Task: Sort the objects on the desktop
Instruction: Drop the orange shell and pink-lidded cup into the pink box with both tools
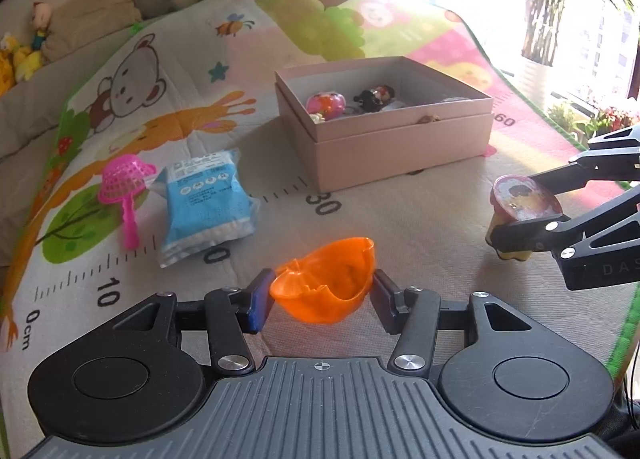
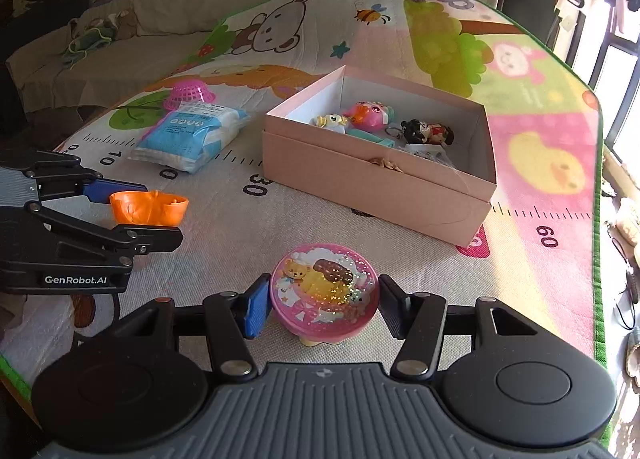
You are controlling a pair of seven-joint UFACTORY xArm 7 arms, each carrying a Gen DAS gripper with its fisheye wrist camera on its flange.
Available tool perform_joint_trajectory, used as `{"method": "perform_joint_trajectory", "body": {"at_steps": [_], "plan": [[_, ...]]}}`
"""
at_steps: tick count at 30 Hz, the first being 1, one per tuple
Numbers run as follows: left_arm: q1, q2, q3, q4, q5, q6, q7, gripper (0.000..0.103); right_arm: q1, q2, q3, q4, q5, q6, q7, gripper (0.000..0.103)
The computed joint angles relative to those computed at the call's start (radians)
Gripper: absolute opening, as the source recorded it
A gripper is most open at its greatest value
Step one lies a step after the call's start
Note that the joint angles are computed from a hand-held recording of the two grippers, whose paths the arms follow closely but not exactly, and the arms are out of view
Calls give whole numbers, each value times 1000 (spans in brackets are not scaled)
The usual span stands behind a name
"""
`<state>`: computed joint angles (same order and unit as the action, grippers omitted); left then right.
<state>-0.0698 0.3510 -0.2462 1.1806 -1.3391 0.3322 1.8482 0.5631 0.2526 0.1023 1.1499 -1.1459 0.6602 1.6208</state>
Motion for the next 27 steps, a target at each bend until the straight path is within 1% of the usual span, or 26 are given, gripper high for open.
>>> {"method": "perform_joint_trajectory", "body": {"at_steps": [3, 4, 6, 7, 9, 11, 12, 15, 16, 17, 18, 20, 21, 22, 23, 25, 26, 27], "plan": [[24, -73, 0, -55, -45, 83, 92, 57, -7, -91, 19, -72, 10, -34, -19, 56], [22, -93, 8, -61, -62, 109, 116, 57, -7, -126, 29, -92, -3, -24, -16, 56], [10, -118, 21, -52, -110, 150, 166, 56, -11, -208, 54, -122, -61, 31, 24, 56], [1, -122, 25, -32, -145, 167, 196, 56, -21, -237, 66, -129, -84, 51, 44, 56], [-28, -107, 29, 24, -218, 175, 256, 56, -52, -289, 82, -128, -142, 80, 79, 56], [-68, -64, 29, 103, -279, 155, 304, 56, -94, -302, 90, -106, -193, 93, 94, 56], [-88, -35, 29, 148, -287, 138, 303, 56, -117, -295, 90, -86, -201, 94, 93, 56], [-139, 79, 18, 304, -253, 78, 232, 57, -178, -252, 70, -20, -208, 49, 75, 56], [-152, 126, 13, 363, -226, 57, 192, 57, -193, -228, 60, 8, -207, 39, 65, 56], [-162, 168, 10, 412, -174, 45, 134, 63, -207, -199, 49, 38, -200, 28, 51, 56], [-174, 206, 18, 456, -105, 38, 57, 73, -223, -168, 32, 68, -189, -4, 34, 56], [-186, 240, 35, 488, -18, 3, -63, 78, -240, -122, 3, 104, -172, -44, 37, 58], [-167, 239, 33, 479, 0, 14, -82, 84, -240, -109, -7, 113, -162, -44, 45, 58], [-144, 234, 21, 463, -3, 16, -68, 88, -239, -103, -17, 113, -158, -49, 60, 60], [-111, 222, 0, 433, -38, -4, -12, 95, -239, -103, -27, 100, -174, -71, 98, 65], [-57, 211, -43, 385, -123, -76, 130, 97, -233, -104, -35, 78, -209, -82, 161, 74], [-44, 214, -54, 374, -141, -109, 169, 97, -228, -100, -35, 72, -222, -75, 181, 75], [-44, 224, -49, 365, -130, -147, 167, 97, -224, -92, -34, 72, -228, -69, 186, 77]]}}
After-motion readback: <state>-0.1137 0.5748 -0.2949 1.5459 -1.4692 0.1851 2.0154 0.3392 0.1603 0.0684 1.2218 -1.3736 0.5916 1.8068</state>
